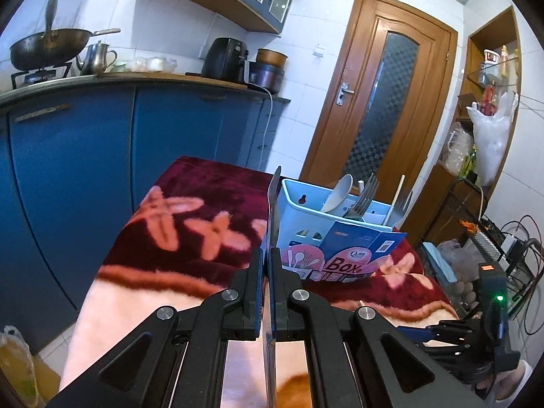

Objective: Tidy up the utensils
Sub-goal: 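Grasp a wooden chopstick with the right tool while the left tool holds the knife, then carry the knife with the left tool while the right tool carries the chopstick to the holder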

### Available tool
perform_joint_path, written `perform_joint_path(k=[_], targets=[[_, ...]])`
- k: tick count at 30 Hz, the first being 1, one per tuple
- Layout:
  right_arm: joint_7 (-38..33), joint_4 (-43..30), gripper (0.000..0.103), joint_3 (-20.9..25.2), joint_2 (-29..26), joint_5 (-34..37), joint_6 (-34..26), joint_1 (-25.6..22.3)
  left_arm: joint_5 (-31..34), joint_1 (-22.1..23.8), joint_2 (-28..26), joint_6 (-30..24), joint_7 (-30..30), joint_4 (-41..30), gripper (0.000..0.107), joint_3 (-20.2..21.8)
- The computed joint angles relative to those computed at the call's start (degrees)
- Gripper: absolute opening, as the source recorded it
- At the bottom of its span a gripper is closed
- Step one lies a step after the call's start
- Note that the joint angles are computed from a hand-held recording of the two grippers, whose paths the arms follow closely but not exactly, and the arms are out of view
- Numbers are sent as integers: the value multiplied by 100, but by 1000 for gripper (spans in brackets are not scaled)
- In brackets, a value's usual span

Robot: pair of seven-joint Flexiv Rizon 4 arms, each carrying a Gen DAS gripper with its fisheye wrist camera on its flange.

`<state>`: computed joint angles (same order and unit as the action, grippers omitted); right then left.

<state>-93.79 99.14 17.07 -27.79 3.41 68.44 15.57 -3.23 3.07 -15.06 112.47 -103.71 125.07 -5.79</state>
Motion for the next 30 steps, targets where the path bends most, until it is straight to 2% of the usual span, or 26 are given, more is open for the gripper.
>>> perform_joint_path(k=[2,4,11,17,22,25,28,30], targets=[[38,-92,23,-65,-43,-101,-168,59,81,93,-2,18,-49,3,3,-81],[71,-201,21,-111,-84,-178,-345,102,202,212,4,4,-97,-5,3,-186],[-14,-869,20,-107,-297,-121,-1384,149,555,560,-22,50,-300,-41,3,-491],[-150,-1259,17,-123,-440,114,-1874,129,649,581,-25,41,-383,-67,3,-484],[-145,-1111,8,-241,-403,80,-1577,229,864,776,-81,125,-503,-122,3,-635],[-89,-989,6,-208,-371,195,-1293,179,913,840,-62,48,-563,-156,3,-698],[-122,-706,6,-185,-250,204,-845,149,846,712,-18,69,-521,-144,3,-579],[-304,-578,6,2,-159,417,-612,-23,745,536,-4,130,-453,-149,3,-416]])
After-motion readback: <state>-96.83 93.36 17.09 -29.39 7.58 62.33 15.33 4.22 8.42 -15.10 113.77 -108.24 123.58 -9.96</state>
